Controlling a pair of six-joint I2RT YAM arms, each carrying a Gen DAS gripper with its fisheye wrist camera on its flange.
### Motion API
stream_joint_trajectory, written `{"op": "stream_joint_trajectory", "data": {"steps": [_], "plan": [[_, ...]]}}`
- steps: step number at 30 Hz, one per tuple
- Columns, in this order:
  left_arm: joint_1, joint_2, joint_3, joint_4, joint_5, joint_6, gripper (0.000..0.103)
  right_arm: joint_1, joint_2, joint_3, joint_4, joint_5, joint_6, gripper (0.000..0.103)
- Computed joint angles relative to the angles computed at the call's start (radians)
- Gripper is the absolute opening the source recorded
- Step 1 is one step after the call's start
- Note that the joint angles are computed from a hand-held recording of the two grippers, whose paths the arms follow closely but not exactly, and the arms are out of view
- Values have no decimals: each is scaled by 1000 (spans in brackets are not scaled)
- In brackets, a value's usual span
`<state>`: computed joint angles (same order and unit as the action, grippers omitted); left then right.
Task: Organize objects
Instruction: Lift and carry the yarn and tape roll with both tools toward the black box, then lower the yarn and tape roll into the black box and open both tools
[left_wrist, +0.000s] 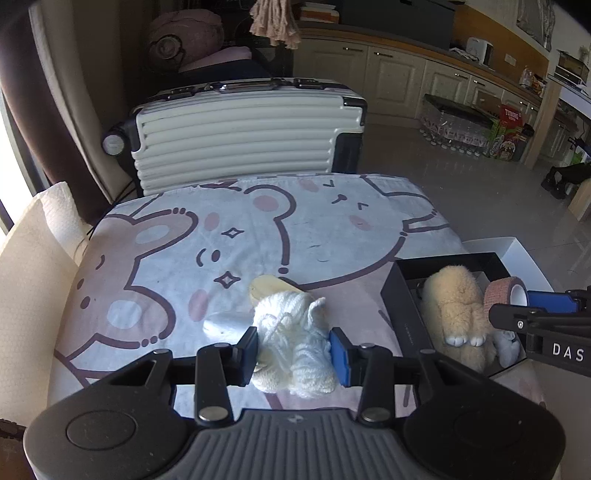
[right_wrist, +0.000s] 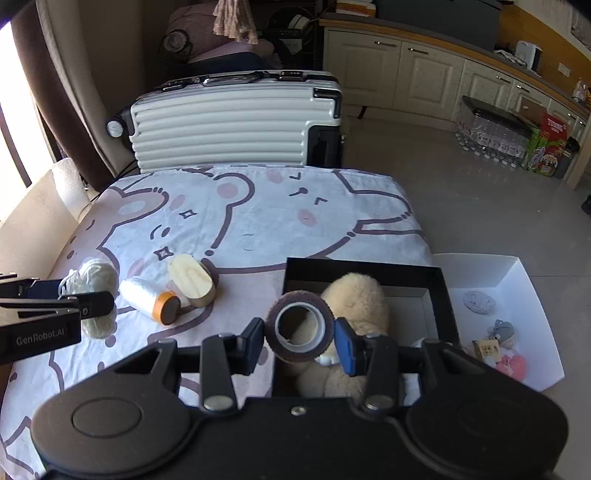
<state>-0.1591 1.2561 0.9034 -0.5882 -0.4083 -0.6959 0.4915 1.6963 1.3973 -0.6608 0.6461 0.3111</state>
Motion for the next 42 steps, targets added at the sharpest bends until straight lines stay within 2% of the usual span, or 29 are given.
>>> {"op": "stream_joint_trajectory", "data": {"steps": [10,21,25,32,38,42], "plan": [[-77,145,113,48,-11,-1,42,-85,-132,-109,3,3,20,42],[-121,230,198,55,-21,2,42,-136,-201,-151,-2,-4,18,42],[-129,235,223,49,-42,1,42,-135,-198,-116,-33,7,26,42],[-121,259,307,22,-8,17,42,-136,-139,33,-154,-7,79,42],[-88,326,426,-15,34,20,42,-161,-77,191,-245,-34,182,42],[-48,365,465,7,78,1,42,-191,-39,241,-244,-49,266,42]]}}
